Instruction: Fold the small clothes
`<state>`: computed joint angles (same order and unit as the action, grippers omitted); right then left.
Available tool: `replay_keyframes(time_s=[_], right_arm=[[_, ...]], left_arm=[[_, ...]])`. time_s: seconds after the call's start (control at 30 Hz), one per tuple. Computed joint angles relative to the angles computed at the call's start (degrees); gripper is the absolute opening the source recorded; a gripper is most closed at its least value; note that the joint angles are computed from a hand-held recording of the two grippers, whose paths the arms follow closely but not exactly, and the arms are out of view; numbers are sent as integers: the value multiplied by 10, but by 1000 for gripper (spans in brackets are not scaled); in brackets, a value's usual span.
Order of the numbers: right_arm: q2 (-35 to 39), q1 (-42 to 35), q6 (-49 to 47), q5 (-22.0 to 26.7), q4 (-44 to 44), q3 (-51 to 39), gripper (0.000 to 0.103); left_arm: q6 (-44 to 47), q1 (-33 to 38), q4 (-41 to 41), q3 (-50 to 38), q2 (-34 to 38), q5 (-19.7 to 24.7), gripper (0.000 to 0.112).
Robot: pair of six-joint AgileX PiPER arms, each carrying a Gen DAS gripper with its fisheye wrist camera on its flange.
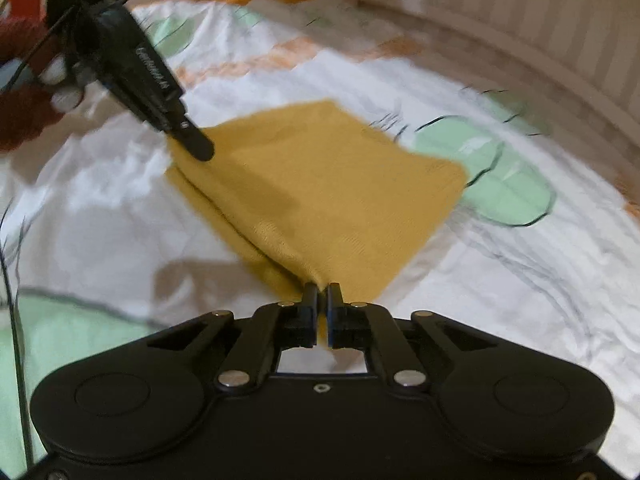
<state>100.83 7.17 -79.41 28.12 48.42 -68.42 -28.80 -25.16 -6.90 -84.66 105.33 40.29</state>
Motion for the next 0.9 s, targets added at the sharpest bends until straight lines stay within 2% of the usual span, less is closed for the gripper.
replay_keyframes(time_s=[0.07,0.13,0.2,0.27,0.3,0.33,0.4,0.5,0.6,0.77,0.9], right_arm=[[4,1,-11,6,0,1,17],[9,-15,-12,37,26,-11,22],[23,-39,16,82,41,-38,57],[42,-69,51,127,62,-70,70],[52,-82,66,146,74,-86,71],[60,-92,81,160,83,-98,71],[86,-111,129,191,96,-139,81],[133,-131,199,231,126,-203,84],[184,-131,262,246,127,-272,90],[270,-121,359,266,103,-391,90],[328,-119,417,288,105,-464,90]], left_arm=[[5,1,-7,5,2,-3,6],[9,4,-13,5,-2,-5,7],[-1,6,-9,17,-14,-24,8],[-19,6,1,26,-24,-43,10],[-26,5,6,31,-28,-55,25],[-37,3,15,31,-28,-62,51],[-69,-5,44,34,-27,-75,64],[-75,-8,42,22,-15,-62,64],[-97,-9,53,16,-4,-50,64],[-105,-12,62,13,7,-48,65],[-89,-8,40,10,15,-57,68]])
